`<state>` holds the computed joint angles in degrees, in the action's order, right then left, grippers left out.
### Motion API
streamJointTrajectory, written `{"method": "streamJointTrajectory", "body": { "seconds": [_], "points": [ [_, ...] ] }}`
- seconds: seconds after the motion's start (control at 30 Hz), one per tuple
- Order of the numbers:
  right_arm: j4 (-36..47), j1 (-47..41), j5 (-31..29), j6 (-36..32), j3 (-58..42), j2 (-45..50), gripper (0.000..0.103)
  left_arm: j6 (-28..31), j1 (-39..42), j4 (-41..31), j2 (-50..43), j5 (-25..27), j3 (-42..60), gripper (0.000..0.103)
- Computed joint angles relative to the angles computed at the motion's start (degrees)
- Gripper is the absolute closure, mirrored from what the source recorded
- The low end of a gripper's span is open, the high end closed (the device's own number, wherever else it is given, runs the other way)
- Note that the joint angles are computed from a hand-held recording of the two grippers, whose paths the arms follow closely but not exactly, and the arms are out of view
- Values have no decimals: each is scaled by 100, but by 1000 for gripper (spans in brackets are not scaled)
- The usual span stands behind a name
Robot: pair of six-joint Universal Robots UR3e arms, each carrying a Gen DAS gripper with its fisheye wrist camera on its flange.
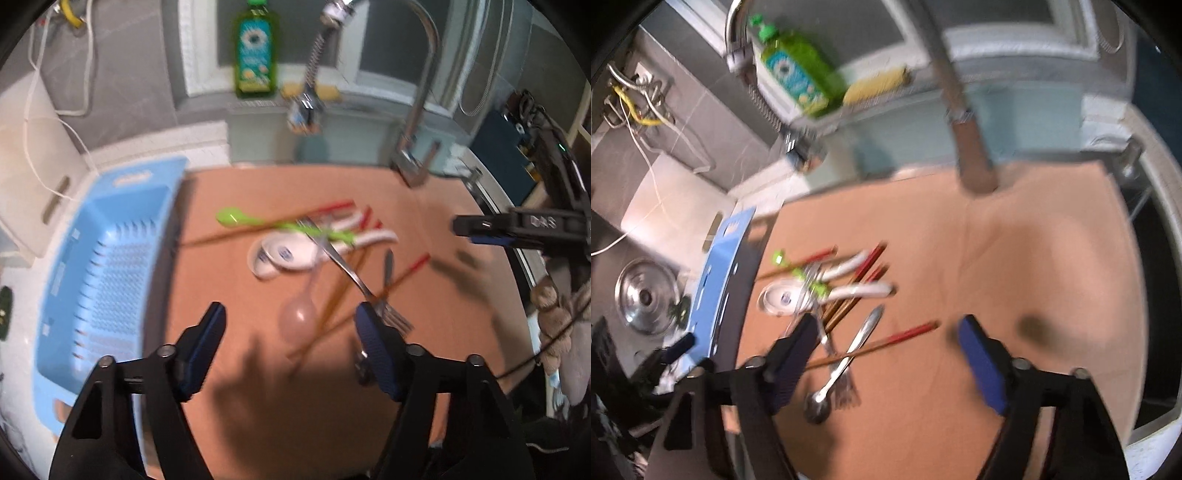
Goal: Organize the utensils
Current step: 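Lower the left gripper onto the dark metal spoon and close it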
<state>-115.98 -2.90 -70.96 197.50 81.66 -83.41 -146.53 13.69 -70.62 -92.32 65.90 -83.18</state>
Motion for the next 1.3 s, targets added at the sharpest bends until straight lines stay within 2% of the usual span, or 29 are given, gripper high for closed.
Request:
{"method": "streamJointTrajectory", "body": {
  "seconds": [0.03, 0.13, 0.3, 0.47, 0.73, 1.0, 1.1, 1.23, 1.3],
  "points": [
    [129, 5, 133, -38, -71, 107, 41, 44, -10, -95, 22, -40, -66, 38],
    [310, -50, 565, -104, -41, 292, 42, 345, -109, -453, 77, -139, -230, 40],
    [491, -66, 935, -154, 121, 504, 55, 746, -489, -495, 98, -23, -577, 39],
    [599, -124, 1254, -140, 120, 754, 61, 875, -797, -106, -11, 258, -808, 38],
    [770, -176, 1408, -211, -134, 1049, 61, 1052, -881, 26, -275, 406, -834, 38],
    [867, -270, 1566, -316, -296, 1196, 61, 1282, -1139, 620, -307, 551, -1082, 38],
    [852, -303, 1641, -294, -288, 1211, 61, 1377, -1119, 602, -258, 467, -1135, 42],
    [816, -392, 1770, -242, -144, 1141, 63, 1556, -1066, 529, -170, 324, -1193, 60],
    [801, -394, 1797, -221, -95, 1106, 63, 1623, -1044, 492, -108, 246, -1251, 65]
  ]
}}
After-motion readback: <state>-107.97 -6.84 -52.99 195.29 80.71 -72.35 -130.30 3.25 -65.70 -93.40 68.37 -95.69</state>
